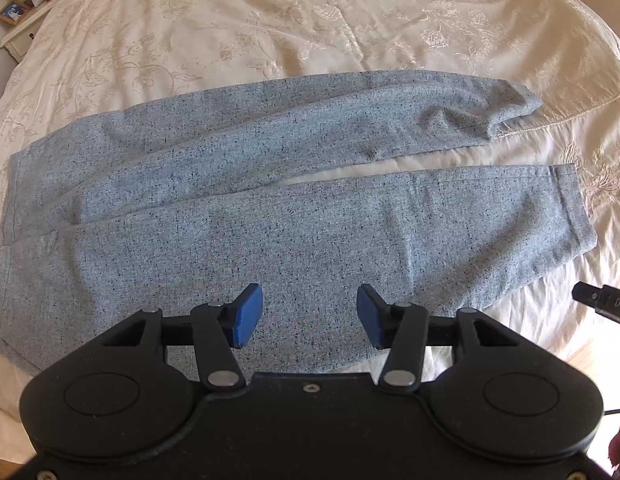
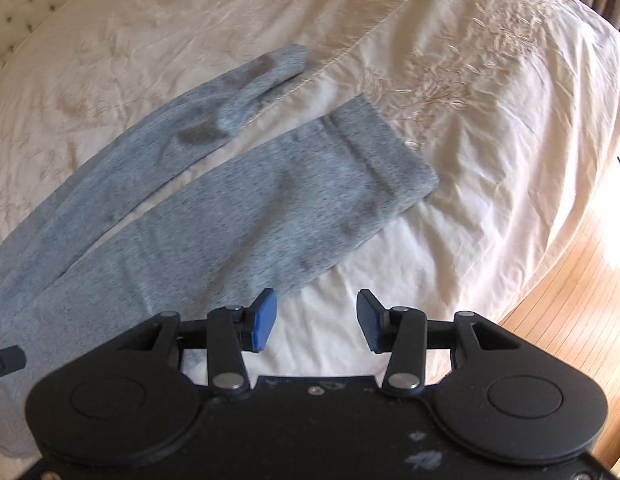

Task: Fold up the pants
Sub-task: 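Grasp the cuff of one pant leg with the right gripper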

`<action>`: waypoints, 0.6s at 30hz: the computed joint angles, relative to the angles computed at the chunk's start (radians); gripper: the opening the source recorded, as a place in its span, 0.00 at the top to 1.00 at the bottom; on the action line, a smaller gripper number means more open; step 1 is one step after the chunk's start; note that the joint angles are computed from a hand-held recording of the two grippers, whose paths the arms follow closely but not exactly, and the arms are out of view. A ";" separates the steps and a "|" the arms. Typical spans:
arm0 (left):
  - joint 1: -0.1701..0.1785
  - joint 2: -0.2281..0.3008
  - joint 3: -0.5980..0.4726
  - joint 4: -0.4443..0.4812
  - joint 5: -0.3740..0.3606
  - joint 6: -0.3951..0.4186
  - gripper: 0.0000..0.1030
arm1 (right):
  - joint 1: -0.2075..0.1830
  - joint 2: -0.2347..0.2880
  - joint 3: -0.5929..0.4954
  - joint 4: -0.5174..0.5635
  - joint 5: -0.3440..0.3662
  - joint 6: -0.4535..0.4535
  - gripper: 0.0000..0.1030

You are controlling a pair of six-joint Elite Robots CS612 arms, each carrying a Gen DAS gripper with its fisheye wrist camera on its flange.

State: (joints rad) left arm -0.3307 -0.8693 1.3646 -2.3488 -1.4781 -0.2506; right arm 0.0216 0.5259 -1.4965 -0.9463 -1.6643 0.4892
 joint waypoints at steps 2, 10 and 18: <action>-0.009 0.011 -0.013 0.024 0.007 -0.017 0.45 | -0.027 0.015 0.000 -0.008 -0.011 0.008 0.54; -0.045 0.039 -0.065 0.138 0.027 -0.079 0.45 | -0.105 0.051 0.028 -0.018 0.001 -0.044 0.55; -0.070 0.074 -0.127 0.185 0.037 -0.116 0.45 | -0.120 0.049 0.105 -0.133 0.113 -0.141 0.56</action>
State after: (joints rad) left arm -0.4008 -0.7957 1.2376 -2.1639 -1.4409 -0.3665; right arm -0.0983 0.5750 -1.3917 -1.0790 -1.5514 0.3486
